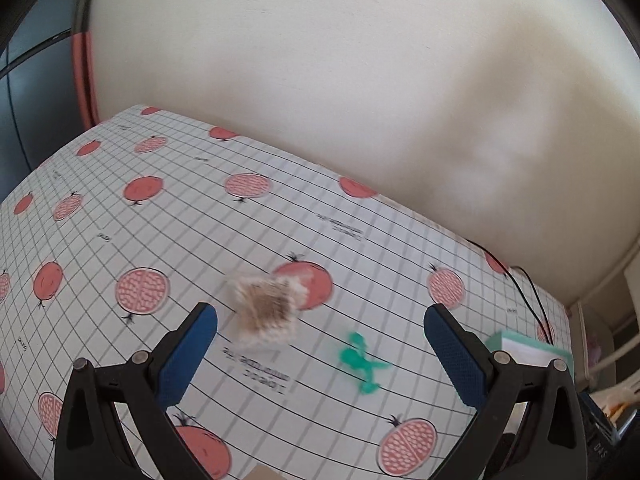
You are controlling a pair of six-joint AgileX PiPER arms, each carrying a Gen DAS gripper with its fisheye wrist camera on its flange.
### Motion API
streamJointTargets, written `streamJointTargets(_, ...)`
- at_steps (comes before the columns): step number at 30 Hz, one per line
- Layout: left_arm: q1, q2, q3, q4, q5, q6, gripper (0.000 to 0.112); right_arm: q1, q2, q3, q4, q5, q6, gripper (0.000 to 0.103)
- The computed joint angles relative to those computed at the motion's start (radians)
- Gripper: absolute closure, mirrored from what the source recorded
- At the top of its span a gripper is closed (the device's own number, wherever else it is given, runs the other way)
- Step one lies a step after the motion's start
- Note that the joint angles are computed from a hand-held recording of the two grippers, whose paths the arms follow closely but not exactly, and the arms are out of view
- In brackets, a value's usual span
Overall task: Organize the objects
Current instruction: 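Move both tools toward the cotton swab bag and green toy figure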
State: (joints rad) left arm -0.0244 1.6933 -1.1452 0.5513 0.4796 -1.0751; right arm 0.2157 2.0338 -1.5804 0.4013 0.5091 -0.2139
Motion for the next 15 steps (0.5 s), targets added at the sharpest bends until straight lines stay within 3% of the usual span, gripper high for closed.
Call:
streamJointTargets(9, 0.139, 0.008, 0.058, -0.059, -0.091, 0.059, 0.009, 0.150, 0.079, -0.100, -0.073, 0.004, 0.110, 0.000)
streamJointTargets(15, 0.209, 0.055, 0.057, -0.217, -0.156, 0.223, 0.009, 0.216, 0.161, -0.166, -0.122, 0.016, 0.159, 0.000)
